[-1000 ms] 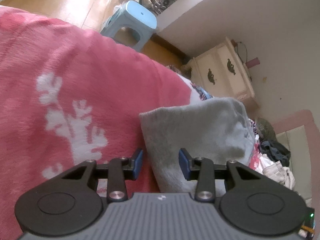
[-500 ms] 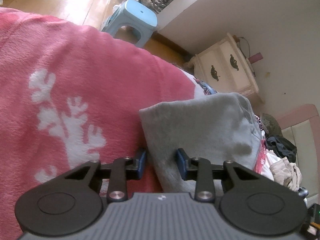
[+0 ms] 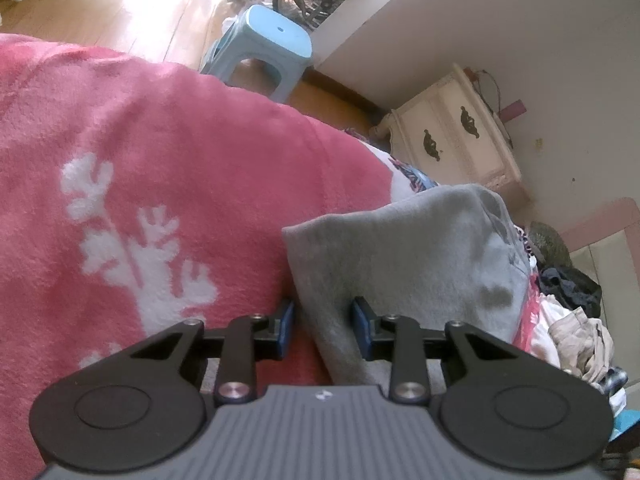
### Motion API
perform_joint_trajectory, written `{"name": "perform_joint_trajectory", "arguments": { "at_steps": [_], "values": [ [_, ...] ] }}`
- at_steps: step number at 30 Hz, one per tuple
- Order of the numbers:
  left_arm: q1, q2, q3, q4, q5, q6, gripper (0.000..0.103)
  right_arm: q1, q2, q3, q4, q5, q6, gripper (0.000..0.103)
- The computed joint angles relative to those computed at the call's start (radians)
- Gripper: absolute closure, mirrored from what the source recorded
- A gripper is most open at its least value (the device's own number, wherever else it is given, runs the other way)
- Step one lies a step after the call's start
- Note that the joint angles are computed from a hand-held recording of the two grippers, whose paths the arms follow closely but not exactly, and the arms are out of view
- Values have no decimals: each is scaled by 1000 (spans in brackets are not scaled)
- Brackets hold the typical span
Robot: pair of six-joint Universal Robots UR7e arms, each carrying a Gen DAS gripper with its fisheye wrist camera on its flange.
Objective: Fold clothes
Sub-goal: 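Open the right gripper to release the hem onto the folded bundle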
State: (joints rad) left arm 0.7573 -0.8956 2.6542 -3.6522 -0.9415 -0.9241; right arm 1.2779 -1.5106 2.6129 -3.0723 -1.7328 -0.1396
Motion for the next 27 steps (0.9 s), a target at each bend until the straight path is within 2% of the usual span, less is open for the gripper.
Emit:
{"name": "perform_joint_trajectory", "arguments": {
  "at_steps": [5, 6, 8, 11, 16, 18, 19, 20, 21, 22, 23, 24, 26, 27],
  "values": [
    [-5, -13, 10, -22, 4, 26, 71, 143, 27, 23, -179, -32, -290, 97],
    [-3, -13, 12, -35, 0, 28, 71, 159, 57, 9, -187, -11, -346, 97],
    [5, -13, 17, -54, -11, 26, 70, 204, 129, -20, -202, -16, -395, 97],
    [13, -9, 25, -83, -24, 20, 70, 226, 263, -71, -199, -12, -422, 97],
    [28, 26, 42, -179, -38, 26, 64, 201, 236, -14, -46, -65, -380, 97],
    [39, 39, 39, -222, -48, 45, 61, 177, 152, 21, 40, -30, -367, 96],
    [45, 46, 37, -241, -53, 53, 59, 153, 104, 36, 39, -10, -330, 95],
    [50, 50, 32, -247, -55, 55, 58, 129, 59, 52, 32, 11, -293, 89],
    [55, 56, 26, -253, -58, 56, 58, 105, 12, 65, 30, 32, -254, 75],
    [62, 65, 19, -261, -61, 54, 58, 81, -35, 77, 29, 52, -215, 67],
    [70, 74, 13, -270, -64, 52, 58, 49, -47, 68, 25, 66, -160, 51],
    [76, 87, 8, -284, -63, 46, 58, 20, -57, 57, 21, 79, -102, 46],
    [94, 117, -4, -334, -72, 44, 58, -36, -51, 25, 31, 112, 1, 46],
    [103, 131, -9, -359, -79, 45, 58, -58, -31, 17, 25, 132, 20, 45]
  ]
}}
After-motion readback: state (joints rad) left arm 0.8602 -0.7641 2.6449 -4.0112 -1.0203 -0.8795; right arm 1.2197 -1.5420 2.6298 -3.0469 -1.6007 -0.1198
